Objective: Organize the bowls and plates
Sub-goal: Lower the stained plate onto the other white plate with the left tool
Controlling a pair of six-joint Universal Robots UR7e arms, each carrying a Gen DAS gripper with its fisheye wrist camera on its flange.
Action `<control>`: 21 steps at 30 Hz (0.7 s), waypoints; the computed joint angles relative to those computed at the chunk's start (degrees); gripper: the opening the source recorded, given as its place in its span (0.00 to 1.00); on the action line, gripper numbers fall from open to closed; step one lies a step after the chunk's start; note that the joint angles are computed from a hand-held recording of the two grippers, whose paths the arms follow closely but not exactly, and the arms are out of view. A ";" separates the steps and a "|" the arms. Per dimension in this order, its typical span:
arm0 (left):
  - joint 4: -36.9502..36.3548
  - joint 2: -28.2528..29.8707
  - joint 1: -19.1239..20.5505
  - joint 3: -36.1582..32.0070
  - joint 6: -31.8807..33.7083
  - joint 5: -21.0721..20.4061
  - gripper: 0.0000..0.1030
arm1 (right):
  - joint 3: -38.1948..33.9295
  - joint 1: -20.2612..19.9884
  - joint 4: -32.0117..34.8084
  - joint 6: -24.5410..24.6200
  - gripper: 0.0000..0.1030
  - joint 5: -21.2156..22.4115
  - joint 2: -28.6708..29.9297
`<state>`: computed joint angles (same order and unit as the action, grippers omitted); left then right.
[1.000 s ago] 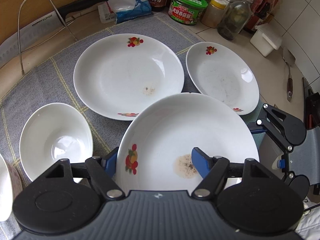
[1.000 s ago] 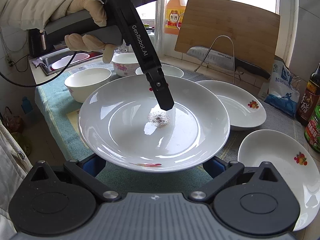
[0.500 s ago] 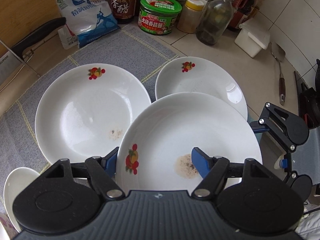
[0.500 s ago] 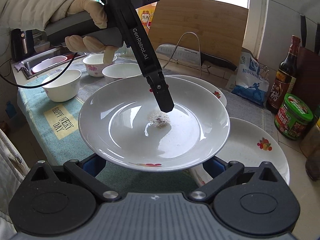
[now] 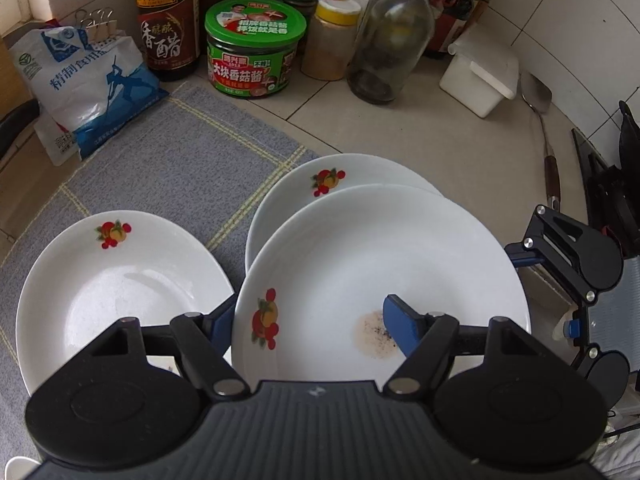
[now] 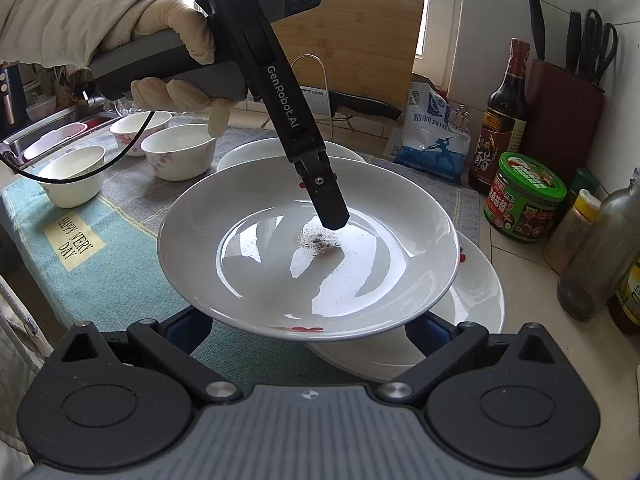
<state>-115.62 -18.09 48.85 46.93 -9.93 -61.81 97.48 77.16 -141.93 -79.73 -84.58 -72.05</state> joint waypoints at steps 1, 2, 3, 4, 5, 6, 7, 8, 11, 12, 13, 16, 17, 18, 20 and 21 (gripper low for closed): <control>0.64 0.89 0.11 -1.50 0.40 -0.23 0.72 | -0.14 -0.11 -0.28 0.23 1.00 -0.09 0.05; 1.24 1.68 0.20 -2.82 0.77 -0.44 0.72 | -0.22 -0.23 -0.46 0.45 1.00 -0.17 0.03; 1.78 2.42 0.29 -4.05 1.13 -0.65 0.72 | -0.43 -0.30 -0.58 0.73 1.00 -0.32 0.15; 2.34 3.09 0.38 -5.19 1.32 -0.84 0.72 | -0.69 -0.36 -0.68 0.98 1.00 -0.49 0.29; 3.05 3.88 0.47 -6.57 1.59 -1.09 0.72 | -0.80 -0.43 -0.81 1.10 1.00 -0.59 0.33; 3.59 4.53 0.57 -7.71 1.93 -1.31 0.72 | -1.04 -0.47 -0.91 1.34 1.00 -0.75 0.48; 4.14 5.17 0.66 -8.83 2.10 -1.52 0.72 | -1.30 -0.52 -0.90 1.61 1.00 -0.93 0.61; 4.79 5.86 0.76 -10.06 2.26 -1.74 0.72 | -1.44 -0.57 -0.89 1.76 1.00 -1.05 0.67; 6.20 7.45 0.97 -12.71 2.69 -2.22 0.72 | -1.63 -0.72 -1.14 2.07 1.00 -1.51 0.71; 6.63 7.92 1.02 -13.50 2.88 -2.36 0.72 | -1.70 -0.77 -1.19 2.18 1.00 -1.71 0.73; 7.03 8.34 1.06 -14.23 2.98 -2.48 0.72 | -1.72 -0.83 -1.25 2.27 1.00 -1.80 0.71; 8.08 9.55 1.19 -16.34 3.28 -2.85 0.72 | -1.96 -0.94 -1.13 2.60 1.00 -2.29 0.75; 8.35 9.90 1.23 -16.90 3.45 -2.88 0.72 | -1.93 -0.97 -1.26 2.59 1.00 -2.39 0.72; 8.58 10.13 1.25 -17.28 3.55 -2.90 0.72 | -1.93 -1.00 -1.31 2.64 1.00 -2.49 0.71; 9.28 10.79 1.32 -18.37 3.60 -2.95 0.72 | -2.02 -1.04 -1.23 2.88 1.00 -2.68 0.73; 9.55 11.06 1.34 -18.82 3.63 -2.94 0.72 | -2.00 -1.05 -1.28 2.99 1.00 -2.79 0.72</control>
